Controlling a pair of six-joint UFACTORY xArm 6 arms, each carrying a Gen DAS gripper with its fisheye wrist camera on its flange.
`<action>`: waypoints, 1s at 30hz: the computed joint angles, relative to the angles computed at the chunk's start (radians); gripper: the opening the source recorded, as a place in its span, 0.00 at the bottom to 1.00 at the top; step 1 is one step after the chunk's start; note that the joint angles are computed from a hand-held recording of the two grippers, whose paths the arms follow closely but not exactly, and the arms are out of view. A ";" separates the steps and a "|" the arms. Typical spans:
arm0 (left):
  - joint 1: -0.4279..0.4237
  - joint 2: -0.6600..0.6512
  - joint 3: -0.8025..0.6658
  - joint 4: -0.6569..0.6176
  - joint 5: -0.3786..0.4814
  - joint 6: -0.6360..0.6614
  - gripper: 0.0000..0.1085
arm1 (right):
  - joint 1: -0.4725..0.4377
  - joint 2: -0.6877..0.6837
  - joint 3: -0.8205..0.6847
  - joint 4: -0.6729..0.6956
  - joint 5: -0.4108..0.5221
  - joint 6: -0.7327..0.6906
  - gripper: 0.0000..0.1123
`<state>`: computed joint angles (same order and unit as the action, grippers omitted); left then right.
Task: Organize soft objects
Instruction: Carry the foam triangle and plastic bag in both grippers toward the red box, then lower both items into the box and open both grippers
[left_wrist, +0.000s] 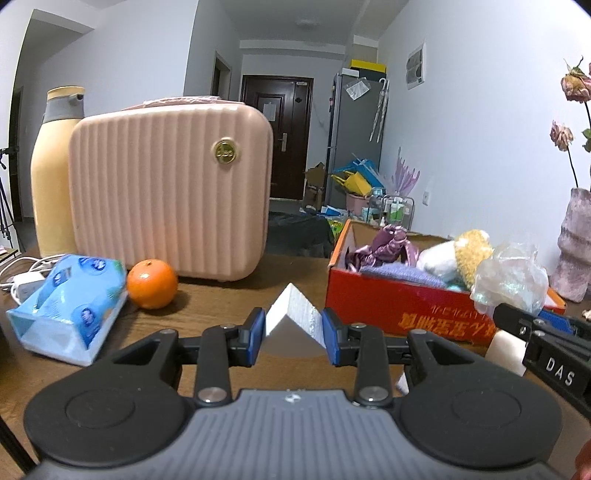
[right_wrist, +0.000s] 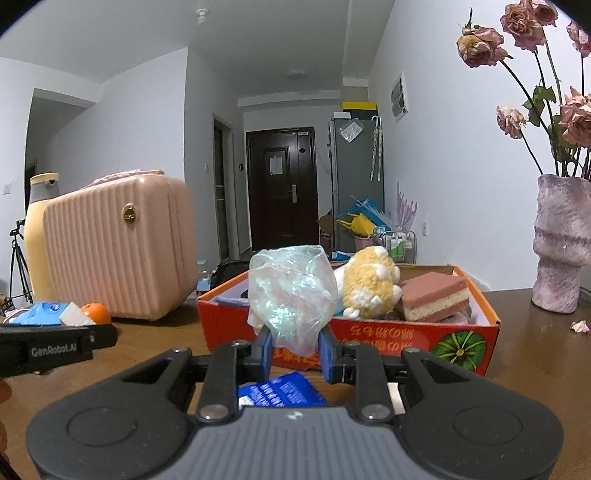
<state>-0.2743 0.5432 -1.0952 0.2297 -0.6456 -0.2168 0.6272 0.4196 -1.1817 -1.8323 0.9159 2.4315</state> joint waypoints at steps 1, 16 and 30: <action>-0.004 0.004 -0.010 -0.003 0.004 -0.003 0.31 | -0.005 -0.001 0.000 -0.007 0.000 0.001 0.22; -0.104 0.121 -0.238 -0.074 0.077 -0.017 0.31 | -0.095 0.007 -0.003 -0.111 -0.002 0.046 0.22; -0.199 0.293 -0.554 -0.244 0.203 0.064 0.31 | -0.203 0.018 -0.027 -0.165 0.011 0.082 0.22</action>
